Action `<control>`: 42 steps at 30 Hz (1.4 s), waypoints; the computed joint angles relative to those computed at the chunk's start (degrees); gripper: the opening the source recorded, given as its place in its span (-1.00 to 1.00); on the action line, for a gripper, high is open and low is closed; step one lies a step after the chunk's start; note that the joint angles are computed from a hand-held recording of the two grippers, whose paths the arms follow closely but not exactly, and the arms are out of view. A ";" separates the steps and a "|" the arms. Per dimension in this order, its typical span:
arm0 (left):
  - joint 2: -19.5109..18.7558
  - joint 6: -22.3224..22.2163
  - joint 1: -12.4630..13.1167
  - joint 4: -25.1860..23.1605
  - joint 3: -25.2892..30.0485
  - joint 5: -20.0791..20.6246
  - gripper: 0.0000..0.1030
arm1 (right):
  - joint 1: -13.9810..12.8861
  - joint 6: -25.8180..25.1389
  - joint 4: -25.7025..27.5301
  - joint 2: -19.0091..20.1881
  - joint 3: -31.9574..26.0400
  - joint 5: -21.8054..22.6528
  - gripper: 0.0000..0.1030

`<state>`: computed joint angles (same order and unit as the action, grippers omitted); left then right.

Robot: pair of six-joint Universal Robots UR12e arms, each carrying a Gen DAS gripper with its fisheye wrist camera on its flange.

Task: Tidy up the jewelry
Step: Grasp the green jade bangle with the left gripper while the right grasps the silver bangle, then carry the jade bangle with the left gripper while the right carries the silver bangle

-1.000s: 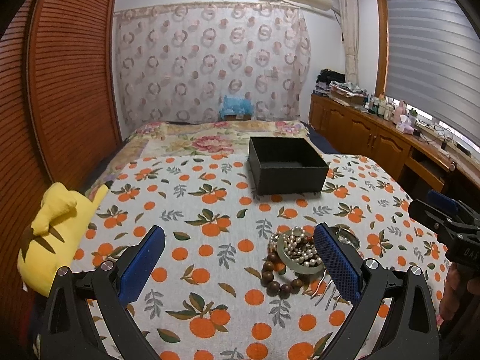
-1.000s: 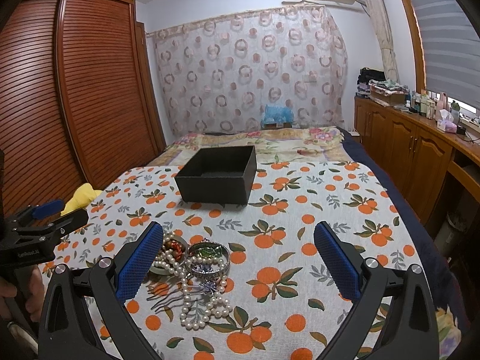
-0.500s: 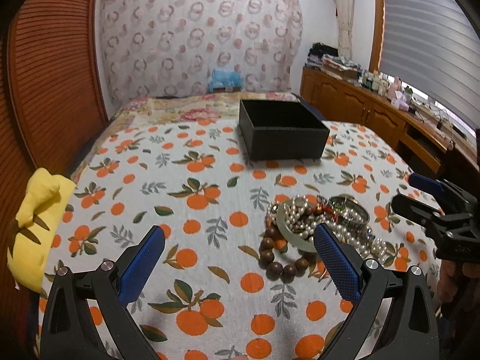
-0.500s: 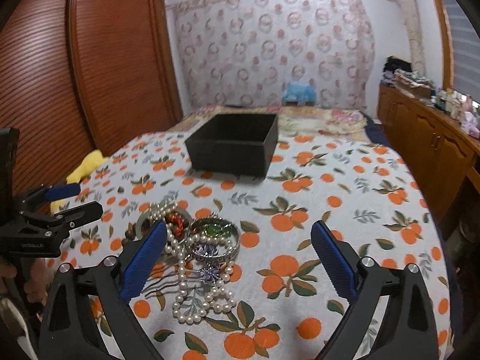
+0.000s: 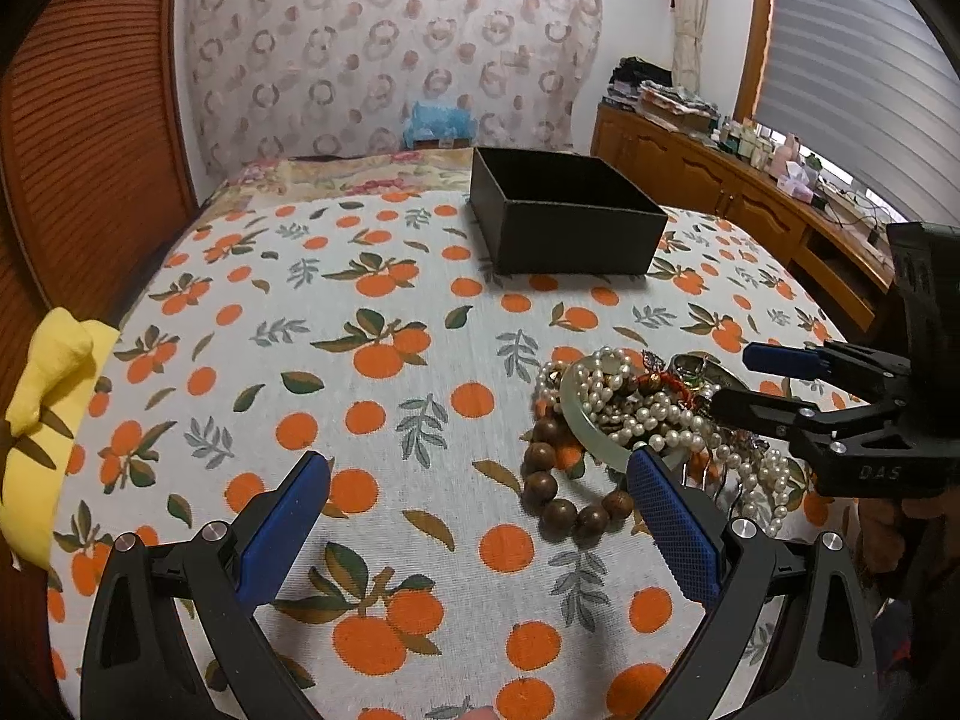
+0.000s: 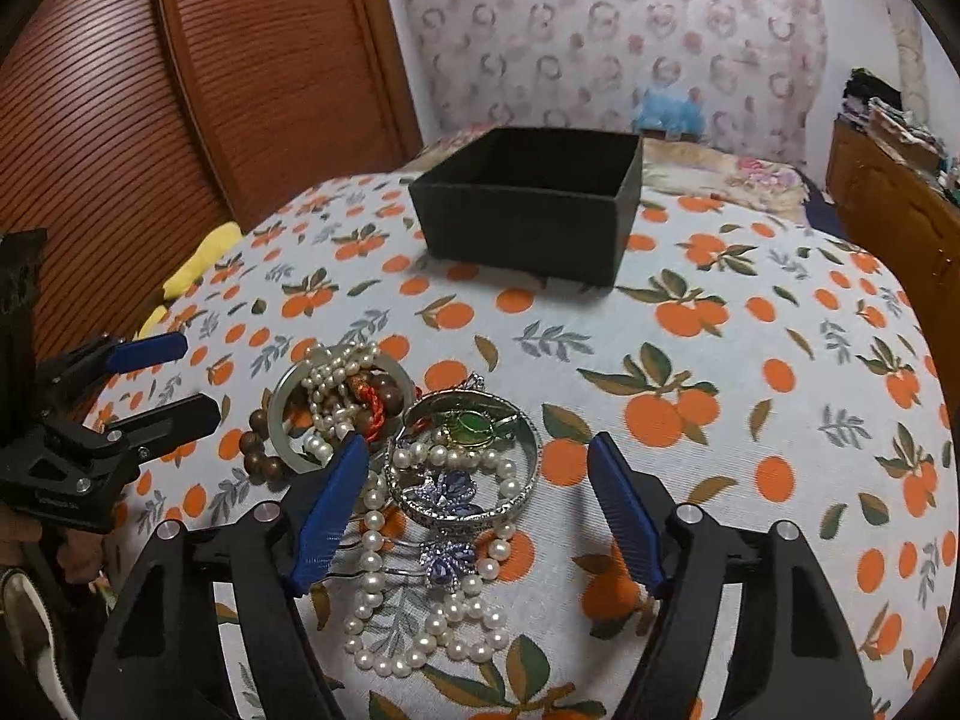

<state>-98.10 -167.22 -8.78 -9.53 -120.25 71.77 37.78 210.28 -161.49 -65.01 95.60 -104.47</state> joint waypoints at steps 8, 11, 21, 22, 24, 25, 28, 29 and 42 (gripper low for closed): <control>-0.83 1.78 -0.27 -2.55 1.11 -2.11 0.86 | -0.84 -1.59 -1.13 -0.19 0.64 4.40 0.17; -1.12 2.39 -0.36 -3.64 1.65 -3.30 0.86 | -0.56 -1.79 -1.78 -0.48 1.01 3.54 0.17; -2.02 3.71 -0.46 -7.79 3.62 -8.50 0.14 | 0.13 -1.12 -3.57 -2.12 3.09 -0.65 0.17; -2.21 3.69 -0.45 -8.61 3.95 -9.18 -0.02 | 0.12 -1.00 -3.69 -2.24 3.26 -0.75 0.17; -2.59 3.49 -0.43 -10.24 4.61 -10.02 -0.28 | 0.14 -0.85 -3.86 -2.40 3.48 -1.02 0.17; -2.81 3.37 -0.47 -11.11 5.00 -10.21 -0.40 | 0.17 -0.82 -3.91 -2.44 3.55 -1.19 0.17; -3.02 2.96 -0.76 -10.66 5.27 -9.02 -0.58 | 0.28 -0.70 -4.09 -2.40 3.55 -1.45 0.17; -3.09 3.06 -0.77 -10.91 5.42 -8.92 -0.59 | 0.28 -0.74 -4.15 -2.40 3.57 -1.44 0.17; -3.24 8.86 -2.55 -10.68 6.23 -2.26 -0.75 | 0.45 -0.65 -4.09 -2.45 3.55 -1.78 0.17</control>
